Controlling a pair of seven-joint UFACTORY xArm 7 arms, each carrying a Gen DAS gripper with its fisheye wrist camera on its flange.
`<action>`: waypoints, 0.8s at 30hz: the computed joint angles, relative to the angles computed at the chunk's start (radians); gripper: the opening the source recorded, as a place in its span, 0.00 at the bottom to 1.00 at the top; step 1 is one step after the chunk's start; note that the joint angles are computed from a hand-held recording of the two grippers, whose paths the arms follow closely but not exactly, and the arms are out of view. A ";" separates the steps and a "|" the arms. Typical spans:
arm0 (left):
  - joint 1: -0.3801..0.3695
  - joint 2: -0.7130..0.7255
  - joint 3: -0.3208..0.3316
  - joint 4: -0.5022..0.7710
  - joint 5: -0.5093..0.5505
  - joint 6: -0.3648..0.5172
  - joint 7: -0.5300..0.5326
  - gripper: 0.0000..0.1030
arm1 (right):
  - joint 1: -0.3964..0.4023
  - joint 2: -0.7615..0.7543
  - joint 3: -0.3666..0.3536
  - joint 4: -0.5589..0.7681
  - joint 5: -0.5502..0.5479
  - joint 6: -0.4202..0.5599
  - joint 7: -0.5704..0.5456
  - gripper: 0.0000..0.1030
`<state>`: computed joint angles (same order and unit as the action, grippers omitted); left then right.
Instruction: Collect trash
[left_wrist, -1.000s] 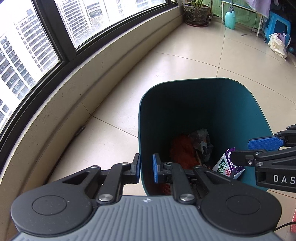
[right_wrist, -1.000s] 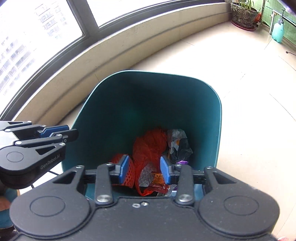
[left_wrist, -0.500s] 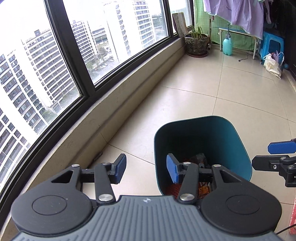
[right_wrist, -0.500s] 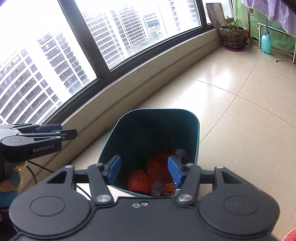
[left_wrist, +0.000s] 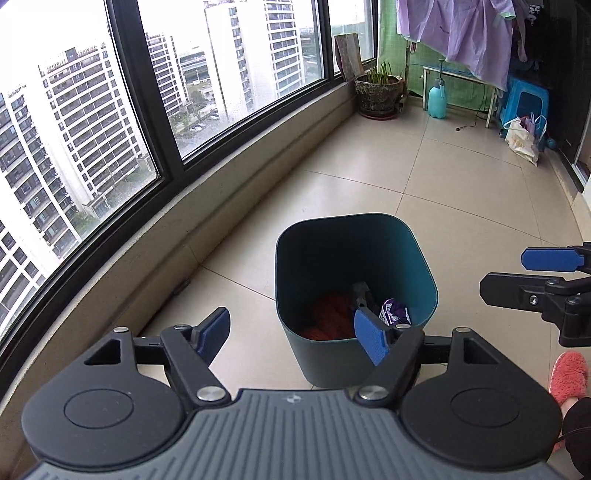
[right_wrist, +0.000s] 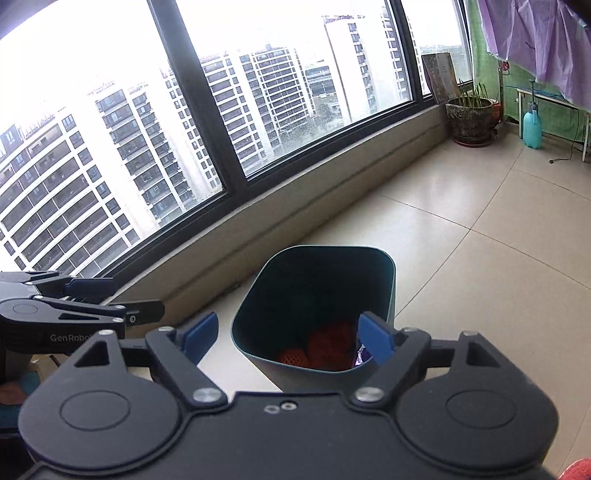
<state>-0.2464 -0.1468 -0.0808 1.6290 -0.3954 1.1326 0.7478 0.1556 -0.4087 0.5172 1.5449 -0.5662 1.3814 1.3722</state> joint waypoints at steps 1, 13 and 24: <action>0.001 -0.011 0.002 -0.014 -0.003 0.009 0.002 0.72 | 0.000 -0.008 0.007 -0.015 -0.006 -0.003 0.015 0.90; -0.022 -0.148 0.042 -0.191 -0.090 -0.065 0.075 0.79 | -0.039 -0.029 0.106 -0.047 -0.110 0.020 0.117 1.00; -0.036 -0.163 0.066 -0.210 -0.169 -0.097 0.076 0.79 | -0.056 0.000 0.155 -0.016 -0.170 0.056 0.157 1.00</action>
<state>-0.2828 -0.3097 -0.0151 1.4189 -0.5643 1.0360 0.8233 0.0998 -0.4090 0.6718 1.5290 -0.7358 1.4376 1.5295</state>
